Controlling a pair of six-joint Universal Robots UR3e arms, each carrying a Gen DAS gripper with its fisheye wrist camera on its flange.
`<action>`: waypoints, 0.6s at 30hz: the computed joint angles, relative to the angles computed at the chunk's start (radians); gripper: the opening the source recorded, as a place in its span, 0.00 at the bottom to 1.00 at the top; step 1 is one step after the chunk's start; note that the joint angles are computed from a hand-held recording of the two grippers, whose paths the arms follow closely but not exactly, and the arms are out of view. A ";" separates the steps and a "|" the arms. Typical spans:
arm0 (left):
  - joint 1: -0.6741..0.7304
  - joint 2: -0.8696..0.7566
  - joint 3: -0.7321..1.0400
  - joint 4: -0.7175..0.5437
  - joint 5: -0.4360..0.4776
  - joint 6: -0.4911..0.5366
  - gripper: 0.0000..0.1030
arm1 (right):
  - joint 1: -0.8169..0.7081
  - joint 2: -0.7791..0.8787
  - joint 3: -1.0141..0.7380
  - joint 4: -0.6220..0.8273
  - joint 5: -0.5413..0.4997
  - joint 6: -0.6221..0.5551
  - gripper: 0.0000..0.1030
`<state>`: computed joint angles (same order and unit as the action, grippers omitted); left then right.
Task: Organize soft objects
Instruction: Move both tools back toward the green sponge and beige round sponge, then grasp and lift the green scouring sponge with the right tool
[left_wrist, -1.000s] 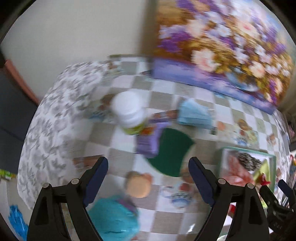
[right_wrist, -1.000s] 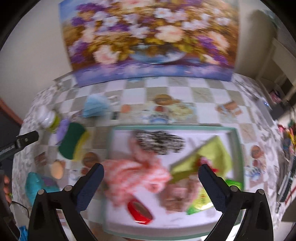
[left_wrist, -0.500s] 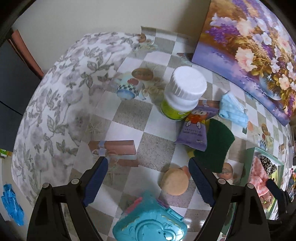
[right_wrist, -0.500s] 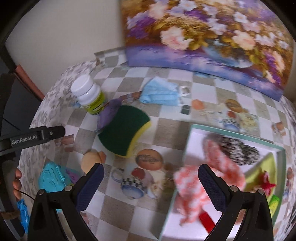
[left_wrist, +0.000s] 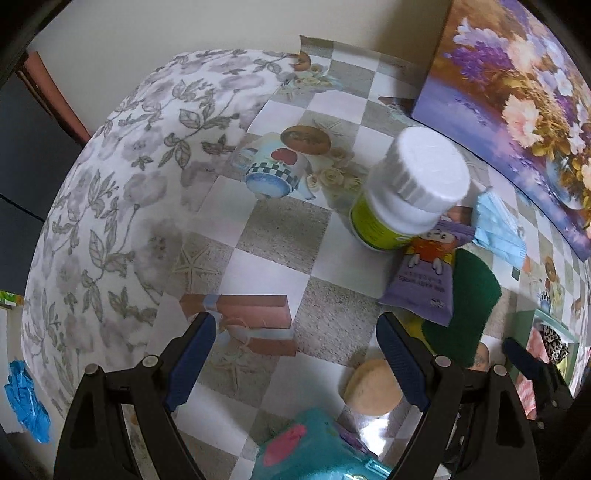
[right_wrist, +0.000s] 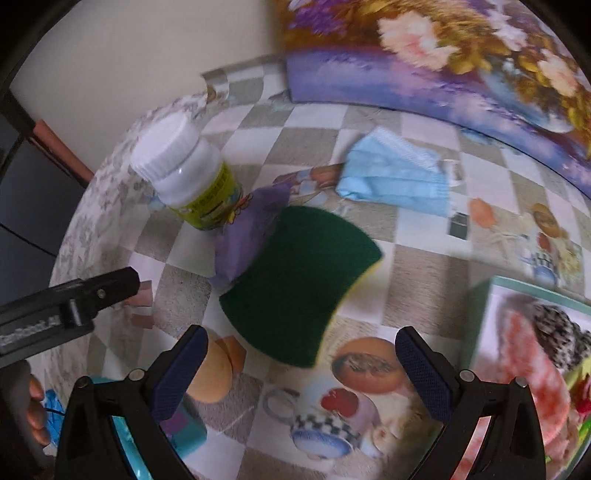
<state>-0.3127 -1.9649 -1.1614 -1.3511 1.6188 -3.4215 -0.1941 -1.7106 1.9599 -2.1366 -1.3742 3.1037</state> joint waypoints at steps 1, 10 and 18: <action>0.003 -0.004 0.000 0.001 -0.003 -0.001 0.86 | 0.010 0.021 -0.006 -0.011 -0.005 0.005 1.00; 0.012 -0.018 0.002 0.008 -0.012 0.001 0.86 | 0.083 0.162 -0.068 -0.084 -0.067 0.048 0.88; 0.008 -0.020 0.007 0.001 -0.018 0.017 0.86 | 0.048 0.121 -0.021 -0.097 -0.014 0.020 0.76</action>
<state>-0.3048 -1.9850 -1.1541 -1.3502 1.6008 -3.4040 -0.1466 -1.5898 1.9393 -2.2338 -1.3882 3.1239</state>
